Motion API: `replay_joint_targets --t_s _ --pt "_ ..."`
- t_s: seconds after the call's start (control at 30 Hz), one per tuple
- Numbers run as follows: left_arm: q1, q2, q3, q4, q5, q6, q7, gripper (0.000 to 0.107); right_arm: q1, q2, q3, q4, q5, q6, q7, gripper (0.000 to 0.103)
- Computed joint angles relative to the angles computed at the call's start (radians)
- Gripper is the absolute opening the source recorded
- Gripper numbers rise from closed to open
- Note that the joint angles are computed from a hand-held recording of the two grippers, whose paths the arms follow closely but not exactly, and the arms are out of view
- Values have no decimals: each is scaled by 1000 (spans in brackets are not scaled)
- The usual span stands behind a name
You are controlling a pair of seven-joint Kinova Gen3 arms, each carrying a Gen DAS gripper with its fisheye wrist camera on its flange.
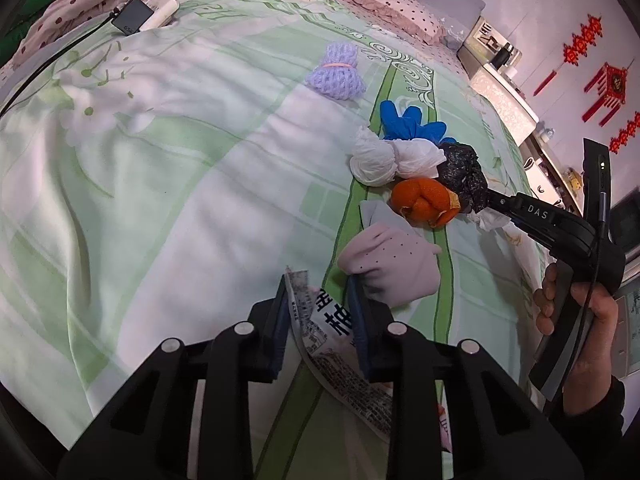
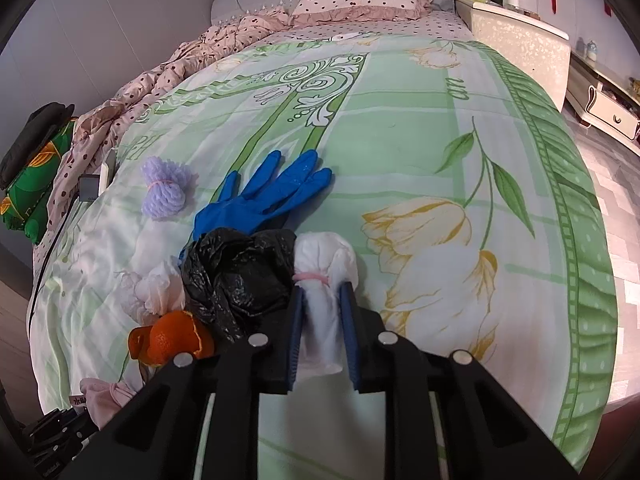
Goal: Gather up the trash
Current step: 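Grasp the pink-and-white sausage wrapper with the left tool while the right tool grasps the white cloth bundle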
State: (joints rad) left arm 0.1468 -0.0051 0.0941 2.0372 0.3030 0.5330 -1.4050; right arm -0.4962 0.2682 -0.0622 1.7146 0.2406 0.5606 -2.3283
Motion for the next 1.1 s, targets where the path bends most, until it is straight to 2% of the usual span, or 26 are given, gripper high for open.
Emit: replay_joint_targets --t_s 0.17,0.37,0.73,1.1 --pt "-15 -24 -18 2 41 19 -46 19 -29 -44 15 21 57 2 -67 16" --pt "-32 -85 -43 12 74 53 -102 17 -36 -114 -7 44 128 17 -139 16" --pt "-16 -230 -96 29 114 51 -183 17 8 -291 -118 113 207 47 -251 16" --pt "8 -324 -44 -20 18 43 -111 17 90 -454 -252 132 229 134 -289 16"
